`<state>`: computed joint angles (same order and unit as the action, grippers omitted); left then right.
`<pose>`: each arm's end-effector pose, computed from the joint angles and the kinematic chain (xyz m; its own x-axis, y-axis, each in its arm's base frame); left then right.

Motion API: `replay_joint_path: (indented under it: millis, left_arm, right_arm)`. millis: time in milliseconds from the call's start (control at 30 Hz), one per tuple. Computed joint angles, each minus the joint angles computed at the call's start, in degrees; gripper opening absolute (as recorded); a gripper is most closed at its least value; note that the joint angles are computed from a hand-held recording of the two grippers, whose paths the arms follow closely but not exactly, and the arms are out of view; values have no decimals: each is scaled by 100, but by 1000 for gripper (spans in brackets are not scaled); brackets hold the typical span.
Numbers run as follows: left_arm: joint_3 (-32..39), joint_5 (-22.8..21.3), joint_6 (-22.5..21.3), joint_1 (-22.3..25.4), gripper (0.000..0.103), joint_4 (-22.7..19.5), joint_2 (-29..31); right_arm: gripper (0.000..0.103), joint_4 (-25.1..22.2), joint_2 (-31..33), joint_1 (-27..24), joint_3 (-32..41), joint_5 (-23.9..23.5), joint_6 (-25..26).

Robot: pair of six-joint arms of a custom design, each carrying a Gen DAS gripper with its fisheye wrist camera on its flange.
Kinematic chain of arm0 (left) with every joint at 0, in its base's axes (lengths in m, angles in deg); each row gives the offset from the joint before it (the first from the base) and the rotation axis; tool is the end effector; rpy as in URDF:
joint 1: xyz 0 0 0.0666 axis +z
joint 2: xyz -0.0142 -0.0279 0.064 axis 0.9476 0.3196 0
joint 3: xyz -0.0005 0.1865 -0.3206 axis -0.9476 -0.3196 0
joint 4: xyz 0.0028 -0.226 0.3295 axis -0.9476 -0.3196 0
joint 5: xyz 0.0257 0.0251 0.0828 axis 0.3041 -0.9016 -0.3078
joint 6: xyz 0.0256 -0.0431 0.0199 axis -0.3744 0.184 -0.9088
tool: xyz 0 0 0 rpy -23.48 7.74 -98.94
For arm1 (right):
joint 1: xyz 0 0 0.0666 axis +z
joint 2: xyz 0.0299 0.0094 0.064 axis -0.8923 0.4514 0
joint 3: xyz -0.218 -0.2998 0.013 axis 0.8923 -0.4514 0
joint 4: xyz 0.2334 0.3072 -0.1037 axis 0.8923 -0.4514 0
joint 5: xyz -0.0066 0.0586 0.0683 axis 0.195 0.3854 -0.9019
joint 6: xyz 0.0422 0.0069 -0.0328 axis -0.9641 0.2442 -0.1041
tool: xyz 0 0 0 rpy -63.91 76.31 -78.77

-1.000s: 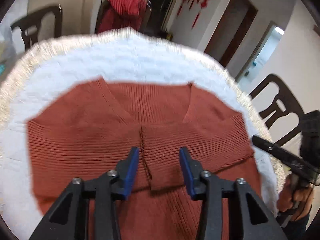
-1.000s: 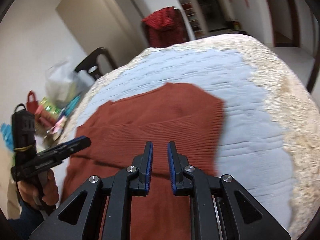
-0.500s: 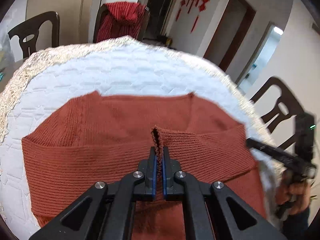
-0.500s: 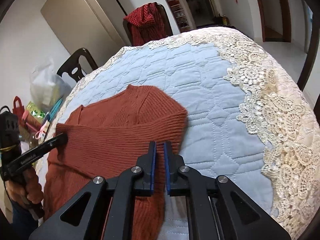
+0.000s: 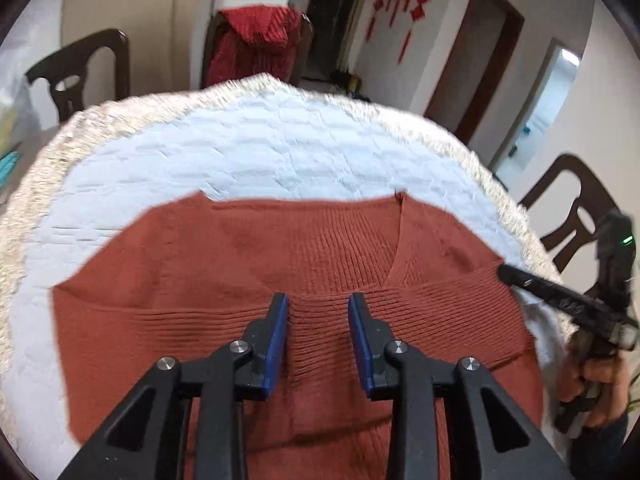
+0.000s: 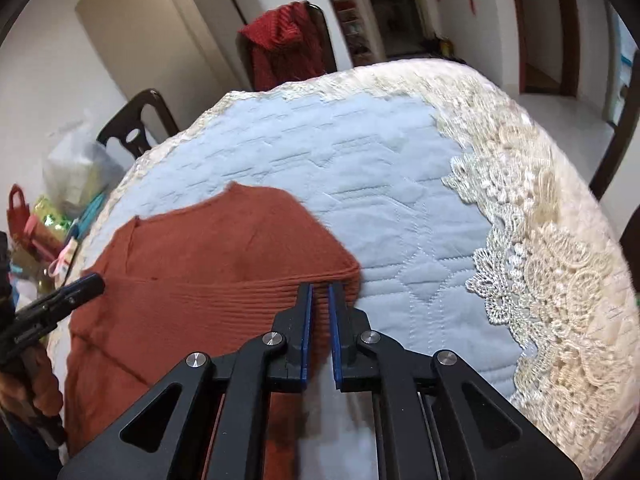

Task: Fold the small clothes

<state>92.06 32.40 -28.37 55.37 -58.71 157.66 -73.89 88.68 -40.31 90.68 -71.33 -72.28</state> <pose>0.4959 -0.1524 0.3489 -0.7624 0.2126 -0.6112 0.4157 0.8848 -0.2106 0.4481 0.1851 0.3271 -0.7376 0.3096 -0.6000 0.1081 0.9314 0.3476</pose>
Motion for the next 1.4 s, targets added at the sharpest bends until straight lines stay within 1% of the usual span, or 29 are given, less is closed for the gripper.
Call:
replay_joint_path:
  millis: [33,67,100,133,200,233,267,300,367,400,433,467,567,633,700,767,833,867,900,933,1000,1033,1100,1133,1200,1233,1267,1333,1400]
  left_arm:
    - [14,-67,-27,-13,33,-51,59]
    - [-81,-70,-64,-15,33,78,19]
    - [-165,-53,-140,5,33,98,-78]
    - [-226,10,-191,33,33,37,-172]
    - [-455,382,-211,157,33,5,-422]
    - [-568,494,-255,193,33,-21,-519]
    - [-707,469,-313,202,33,-29,-612]
    - [-807,424,-376,194,33,6,-663]
    - [-1028,361,-448,171,33,268,-791]
    - [-1016,345,-403,178,33,205,-812]
    - [-985,340,-384,185,33,124,-850]
    - [-1023,367,-385,210,33,150,-958]
    - [-1083,427,-394,356,33,342,-1176]
    - [-948,366,-334,411,33,407,-1058]
    - [-764,255,-181,413,33,338,-903]
    - [-681,347,-122,368,33,390,-813]
    - [-577,330,-126,287,33,353,-663]
    - [-571,244,-142,249,33,318,-592]
    - [-532,195,-162,230,33,174,-505]
    - [-515,219,-228,234,33,21,-441]
    - [-831,289,-411,308,33,161,-691]
    - [-973,315,-499,360,33,182,-842]
    - [-1151,438,-568,454,33,190,-1009]
    - [-1205,410,-600,471,33,231,-1043]
    - [-1204,361,-547,493,33,207,-1079]
    - [-1242,321,-543,518,33,225,-1172]
    - [-1296,289,-539,536,33,307,-1242]
    - [-1376,282,-515,683,33,412,-1389]
    - [-1407,297,-453,905,33,471,-1430]
  right_arm:
    - [8,18,-58,-21,-50,-63,-120]
    - [8,-69,-145,8,-84,1,-202]
    - [8,-97,-246,56,-138,80,-188]
    - [8,-82,-381,120,-230,112,-147]
    - [8,-29,-656,246,-453,47,-131]
    - [8,-56,-751,322,-537,65,-133]
    - [8,-89,-804,404,-603,94,-104]
    - [8,-115,-802,453,-636,71,-80]
    - [8,-176,-712,531,-661,86,-2]
    - [9,-117,-708,548,-689,186,40]
    - [9,-136,-703,526,-682,168,-7]
    - [9,-217,-711,507,-643,152,-119]
    - [9,-385,-818,648,-534,537,-16]
    - [9,-327,-876,700,-505,580,40]
    - [9,-299,-749,703,-381,622,130]
    - [9,-295,-558,669,-226,600,135]
    - [9,-144,-426,637,-159,510,228]
    - [9,-112,-335,606,-119,444,252]
    - [9,-174,-233,583,-62,417,260]
    - [9,-352,-75,578,43,423,191]
    - [10,-254,-193,580,-100,350,93]
    - [10,-287,-290,622,-150,368,84]
    - [10,-271,-515,748,-308,500,155]
    - [10,-300,-565,789,-369,470,187]
    - [10,-430,-529,798,-392,451,159]
    - [10,-322,-581,813,-477,482,133]
    - [10,-339,-623,818,-495,489,73]
    - [10,-387,-710,846,-498,555,-49]
    - [10,-391,-788,905,-508,640,-22]
